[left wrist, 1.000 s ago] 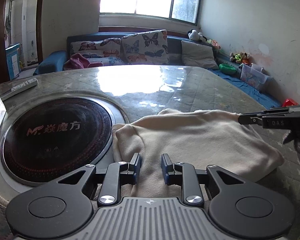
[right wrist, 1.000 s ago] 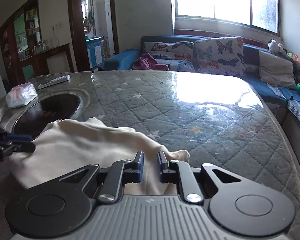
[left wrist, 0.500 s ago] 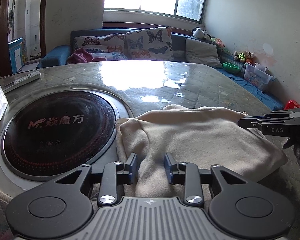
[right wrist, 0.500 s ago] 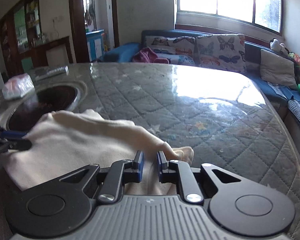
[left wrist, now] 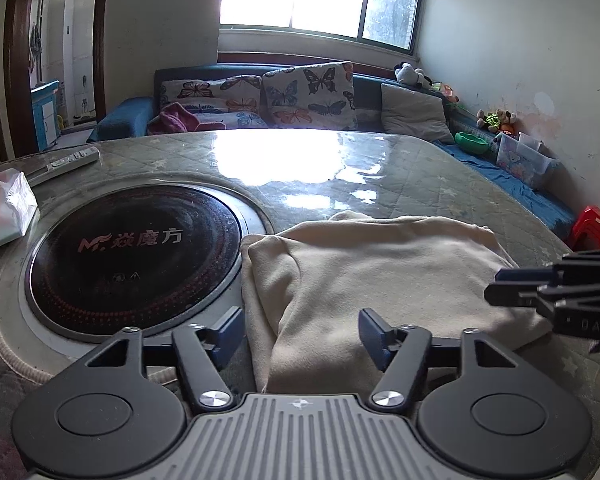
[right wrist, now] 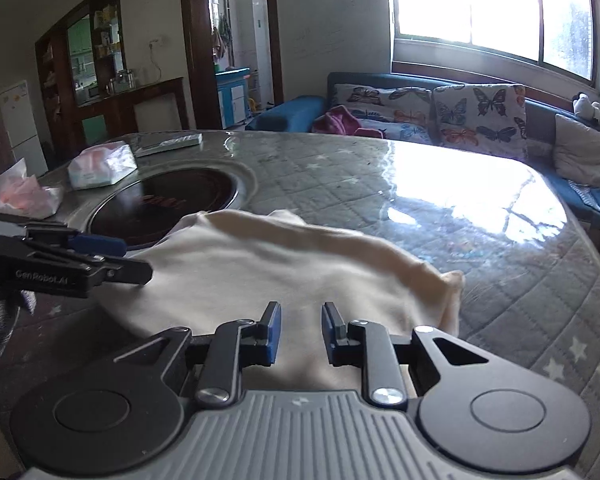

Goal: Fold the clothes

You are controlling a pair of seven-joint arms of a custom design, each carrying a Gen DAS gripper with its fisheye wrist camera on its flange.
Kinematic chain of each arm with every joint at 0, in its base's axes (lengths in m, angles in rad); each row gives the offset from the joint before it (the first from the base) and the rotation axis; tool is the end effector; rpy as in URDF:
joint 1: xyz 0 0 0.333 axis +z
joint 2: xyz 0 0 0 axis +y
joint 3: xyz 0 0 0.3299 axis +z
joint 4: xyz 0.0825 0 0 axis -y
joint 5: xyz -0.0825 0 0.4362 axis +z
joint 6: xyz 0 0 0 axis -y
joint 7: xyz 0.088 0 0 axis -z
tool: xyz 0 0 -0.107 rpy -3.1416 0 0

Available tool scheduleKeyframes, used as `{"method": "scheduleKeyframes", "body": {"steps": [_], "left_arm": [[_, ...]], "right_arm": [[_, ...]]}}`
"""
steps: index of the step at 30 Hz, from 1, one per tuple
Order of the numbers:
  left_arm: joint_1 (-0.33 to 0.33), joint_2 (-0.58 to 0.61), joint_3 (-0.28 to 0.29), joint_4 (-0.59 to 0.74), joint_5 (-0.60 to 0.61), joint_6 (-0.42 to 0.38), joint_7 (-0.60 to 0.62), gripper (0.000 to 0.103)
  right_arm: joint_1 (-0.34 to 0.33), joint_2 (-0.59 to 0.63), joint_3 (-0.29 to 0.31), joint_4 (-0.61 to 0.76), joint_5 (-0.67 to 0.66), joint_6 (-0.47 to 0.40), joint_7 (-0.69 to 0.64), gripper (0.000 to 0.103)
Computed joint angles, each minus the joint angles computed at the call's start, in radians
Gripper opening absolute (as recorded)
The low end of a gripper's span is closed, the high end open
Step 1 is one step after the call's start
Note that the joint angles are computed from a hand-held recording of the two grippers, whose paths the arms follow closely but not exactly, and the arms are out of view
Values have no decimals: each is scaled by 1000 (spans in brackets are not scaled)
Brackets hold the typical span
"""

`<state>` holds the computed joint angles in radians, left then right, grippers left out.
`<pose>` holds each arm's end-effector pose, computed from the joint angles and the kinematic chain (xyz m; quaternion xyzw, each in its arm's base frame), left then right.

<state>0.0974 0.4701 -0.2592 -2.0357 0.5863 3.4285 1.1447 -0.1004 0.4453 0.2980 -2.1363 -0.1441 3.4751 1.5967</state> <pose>0.6568 -0.1576 0.2987 -0.5323 0.7185 -0.3908 0.2187 0.6432 0.1341 0.2842 -0.7049 0.5524 -0.2436 0.3723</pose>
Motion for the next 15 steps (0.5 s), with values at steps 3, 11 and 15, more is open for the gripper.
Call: {"method": "scheduleKeyframes", "body": {"steps": [3, 11, 15], "left_arm": [[-3, -8, 6, -15, -2, 24, -5, 76], [-82, -38, 83, -64, -56, 87, 14, 90], [-106, -54, 105, -91, -84, 117, 26, 96]], "right_arm": [[9, -7, -2, -20, 11, 8, 11, 28], [108, -43, -79, -84, 77, 65, -1, 40], [132, -56, -98, -105, 91, 79, 7, 46]]}}
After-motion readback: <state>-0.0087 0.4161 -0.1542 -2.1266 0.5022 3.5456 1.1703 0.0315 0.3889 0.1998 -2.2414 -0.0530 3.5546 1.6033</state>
